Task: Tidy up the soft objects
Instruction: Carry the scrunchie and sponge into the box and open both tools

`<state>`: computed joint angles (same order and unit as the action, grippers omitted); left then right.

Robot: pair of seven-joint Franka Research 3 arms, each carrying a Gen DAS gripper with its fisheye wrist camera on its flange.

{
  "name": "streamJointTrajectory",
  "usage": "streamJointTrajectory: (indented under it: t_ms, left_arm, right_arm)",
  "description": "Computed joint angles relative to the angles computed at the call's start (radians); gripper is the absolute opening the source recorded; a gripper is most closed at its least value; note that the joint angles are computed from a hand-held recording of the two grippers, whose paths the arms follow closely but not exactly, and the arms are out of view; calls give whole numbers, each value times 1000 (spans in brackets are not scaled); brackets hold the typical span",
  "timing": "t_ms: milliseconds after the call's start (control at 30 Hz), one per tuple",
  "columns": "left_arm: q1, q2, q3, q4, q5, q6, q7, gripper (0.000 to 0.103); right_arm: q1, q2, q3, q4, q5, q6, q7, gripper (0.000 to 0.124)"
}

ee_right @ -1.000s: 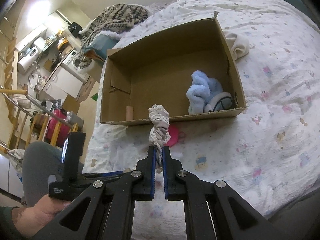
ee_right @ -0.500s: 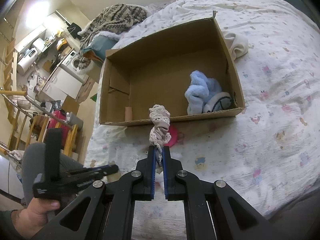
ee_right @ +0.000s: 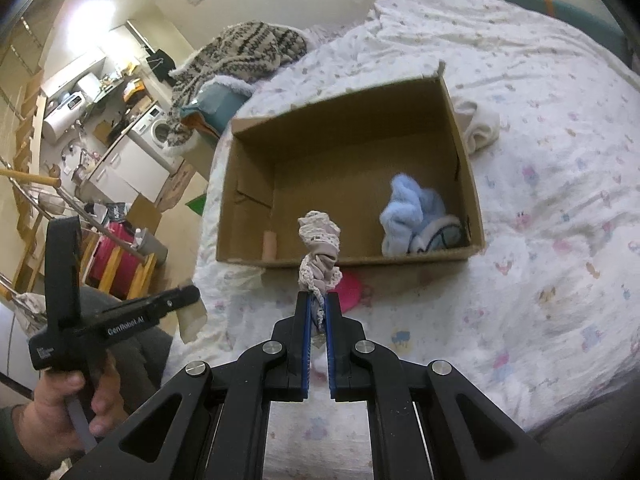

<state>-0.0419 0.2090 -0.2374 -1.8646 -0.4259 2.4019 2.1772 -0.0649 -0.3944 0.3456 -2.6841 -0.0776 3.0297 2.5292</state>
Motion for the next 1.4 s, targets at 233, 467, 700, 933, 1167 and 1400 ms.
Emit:
streamJointTrajectory:
  t_ms: [233,467,700,933,1167,1400]
  left_arm:
    - [-3,50,-17,112,-23,-20,-6,7]
    - [-19,120,-44,230,-6,-22,-28,7]
    - [-41,206,-64,310,49,-12,-76,7]
    - [-56,271,-72,325,124,16,-121,7]
    - [-48,315,-91,338,162,42,-146,7]
    - [-37,321,-112,324,159,58,-119,7]
  right_arm:
    - [-28,22,-12,58,-31,-2,-28,8]
    - [-55,78,-38,109,-59,27,-58,8]
    - [-53,169,-81,147,-63,64,-95,8]
    - [55,260,-193,159,44,113,-184,8]
    - [220,318,-318,176,312,126,-405,8]
    - [222,336,-312,185,372,102,-454,8]
